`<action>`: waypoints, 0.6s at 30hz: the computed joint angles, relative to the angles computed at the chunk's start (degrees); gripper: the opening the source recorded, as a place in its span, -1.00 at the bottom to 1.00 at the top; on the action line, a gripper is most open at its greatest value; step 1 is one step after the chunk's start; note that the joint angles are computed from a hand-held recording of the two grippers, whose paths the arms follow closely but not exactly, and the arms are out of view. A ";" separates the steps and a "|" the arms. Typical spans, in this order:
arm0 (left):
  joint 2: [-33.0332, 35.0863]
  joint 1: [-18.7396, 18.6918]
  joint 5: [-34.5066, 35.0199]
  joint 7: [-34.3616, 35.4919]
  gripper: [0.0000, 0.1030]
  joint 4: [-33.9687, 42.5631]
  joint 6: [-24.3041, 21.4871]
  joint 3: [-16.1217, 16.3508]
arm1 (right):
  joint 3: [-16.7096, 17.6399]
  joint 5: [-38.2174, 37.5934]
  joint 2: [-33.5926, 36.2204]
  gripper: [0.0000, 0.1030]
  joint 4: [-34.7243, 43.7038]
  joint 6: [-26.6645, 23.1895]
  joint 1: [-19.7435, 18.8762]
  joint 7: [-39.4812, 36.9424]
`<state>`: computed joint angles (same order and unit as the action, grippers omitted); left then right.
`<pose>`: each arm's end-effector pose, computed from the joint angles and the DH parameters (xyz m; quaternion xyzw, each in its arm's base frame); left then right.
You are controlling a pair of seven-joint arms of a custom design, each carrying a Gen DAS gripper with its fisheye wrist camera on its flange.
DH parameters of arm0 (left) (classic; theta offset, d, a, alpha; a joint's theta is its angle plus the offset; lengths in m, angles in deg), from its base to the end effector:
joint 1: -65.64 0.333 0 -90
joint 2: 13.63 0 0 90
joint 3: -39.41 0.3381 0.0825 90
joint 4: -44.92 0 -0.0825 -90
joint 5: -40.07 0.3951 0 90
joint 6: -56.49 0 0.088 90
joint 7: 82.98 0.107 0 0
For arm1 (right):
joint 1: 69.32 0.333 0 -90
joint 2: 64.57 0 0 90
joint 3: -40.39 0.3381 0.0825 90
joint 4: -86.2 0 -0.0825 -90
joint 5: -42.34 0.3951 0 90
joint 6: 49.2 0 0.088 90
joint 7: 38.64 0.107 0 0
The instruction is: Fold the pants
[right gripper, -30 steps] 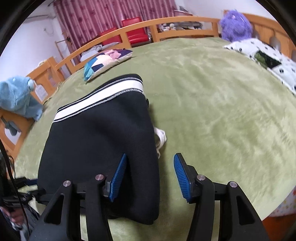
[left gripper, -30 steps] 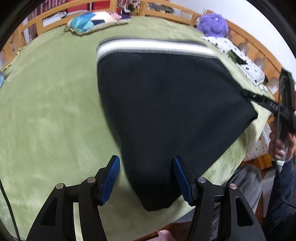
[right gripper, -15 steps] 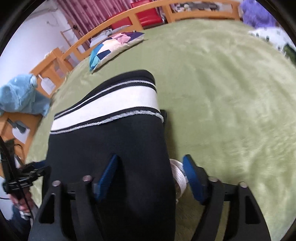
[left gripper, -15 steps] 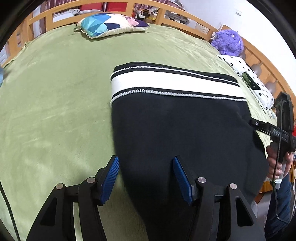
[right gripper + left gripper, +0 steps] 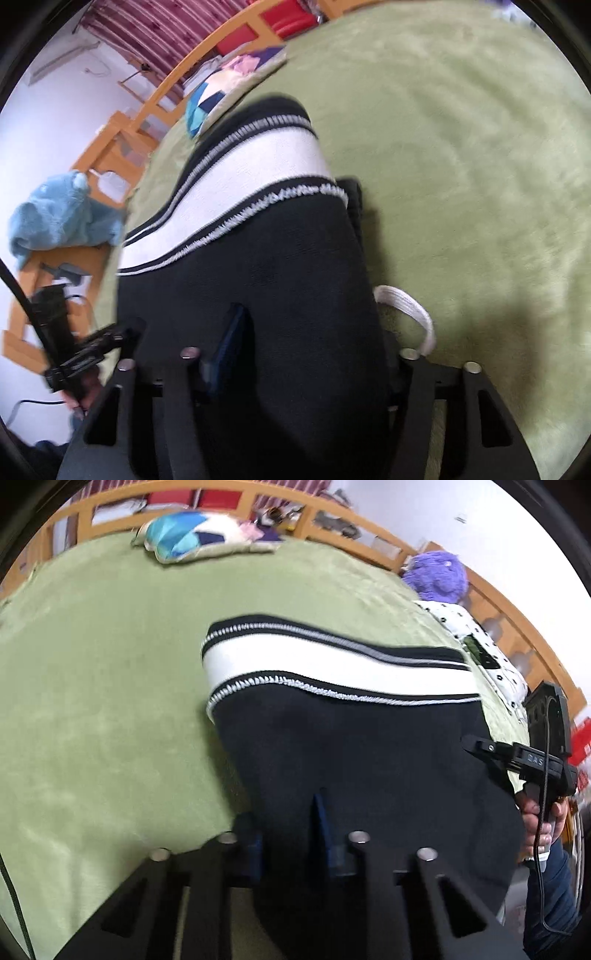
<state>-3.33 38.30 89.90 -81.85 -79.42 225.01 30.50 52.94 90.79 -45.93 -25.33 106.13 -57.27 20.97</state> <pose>0.4539 -0.3910 0.3784 -0.7074 0.6252 -0.3145 0.0989 0.6136 0.2409 0.3695 -0.7361 0.5860 0.0448 0.3359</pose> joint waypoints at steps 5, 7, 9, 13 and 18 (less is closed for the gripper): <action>-5.19 1.72 3.24 -2.90 -0.70 -4.64 5.79 0.84 | 1.43 6.54 -7.11 -0.57 -4.26 4.81 1.79 -2.85; -8.46 3.21 4.14 -2.75 -0.71 -6.76 4.47 -0.18 | 0.56 2.44 -8.47 -0.58 -5.21 7.76 5.20 1.37; -12.45 5.09 5.45 -4.12 -0.71 -9.96 3.23 -0.89 | 1.49 3.89 -8.50 -0.59 -4.59 7.66 6.67 1.93; -23.66 7.90 -2.94 2.92 -0.72 -20.26 1.51 1.07 | 4.12 11.08 -5.30 -0.59 -0.52 5.10 8.49 -1.23; -30.55 8.10 -12.84 13.54 -0.70 -27.62 -3.29 4.53 | 5.37 7.86 3.46 -0.59 7.99 3.85 13.64 1.78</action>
<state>-33.89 46.40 77.07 -68.31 -107.04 221.72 35.03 58.31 98.65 -42.47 -17.34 109.99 -43.63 22.75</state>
